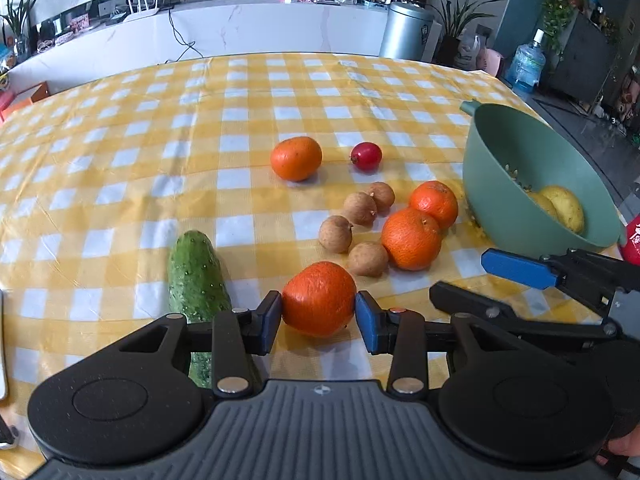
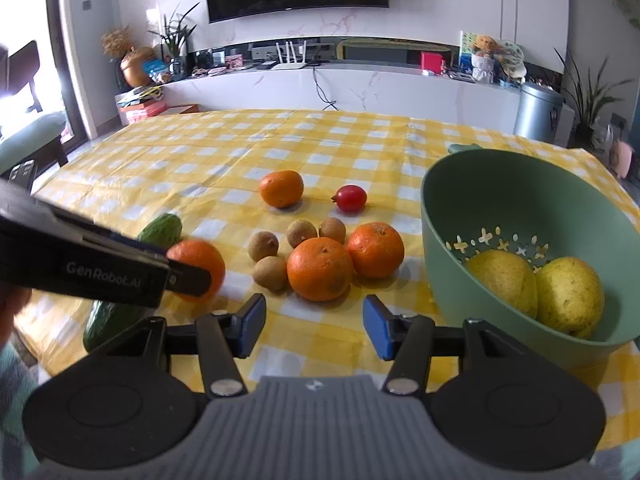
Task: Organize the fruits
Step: 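Close the left gripper on an orange while the right gripper grasps another orange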
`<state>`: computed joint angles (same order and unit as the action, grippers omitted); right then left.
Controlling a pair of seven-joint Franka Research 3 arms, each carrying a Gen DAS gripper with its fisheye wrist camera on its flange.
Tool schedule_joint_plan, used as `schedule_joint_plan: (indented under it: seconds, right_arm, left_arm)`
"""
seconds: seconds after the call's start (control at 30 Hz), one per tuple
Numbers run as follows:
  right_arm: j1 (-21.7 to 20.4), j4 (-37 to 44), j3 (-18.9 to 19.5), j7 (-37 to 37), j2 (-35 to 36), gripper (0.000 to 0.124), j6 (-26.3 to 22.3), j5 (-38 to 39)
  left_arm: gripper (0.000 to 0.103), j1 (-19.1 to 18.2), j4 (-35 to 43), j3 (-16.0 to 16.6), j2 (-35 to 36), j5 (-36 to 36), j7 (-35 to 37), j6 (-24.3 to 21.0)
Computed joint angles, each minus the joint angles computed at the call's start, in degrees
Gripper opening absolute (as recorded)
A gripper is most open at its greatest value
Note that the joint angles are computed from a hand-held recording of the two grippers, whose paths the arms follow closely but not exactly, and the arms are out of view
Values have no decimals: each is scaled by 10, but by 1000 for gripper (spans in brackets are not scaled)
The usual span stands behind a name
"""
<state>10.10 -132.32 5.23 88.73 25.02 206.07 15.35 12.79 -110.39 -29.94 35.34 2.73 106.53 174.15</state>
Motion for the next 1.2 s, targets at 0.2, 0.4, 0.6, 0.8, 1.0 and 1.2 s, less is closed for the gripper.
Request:
schedule_joint_plan:
  seconds: [0.2, 0.4, 0.6, 0.8, 1.0, 1.2]
  right_arm:
    - [-26, 20, 19, 34, 15, 49, -10, -18]
    - [-46, 37, 32, 64, 28, 47, -19, -37]
    - [-102, 52, 72, 121, 46, 47, -21, -83]
    - [-114, 73, 77, 157, 65, 47, -26, -104]
    - [-160, 88, 111, 198, 85, 47, -31, -140]
    - [-169, 93, 117, 208, 92, 44, -29, -161]
  left_arm:
    - [45, 29, 5, -29, 20, 4, 7, 21]
    - [46, 51, 7, -51, 33, 24, 17, 25]
    - [48, 60, 8, -59, 33, 27, 33, 8]
    - [54, 57, 22, -58, 40, 6, 59, -30]
    - [51, 53, 19, -56, 39, -18, 83, -21]
    - [52, 51, 24, -58, 47, -29, 86, -13]
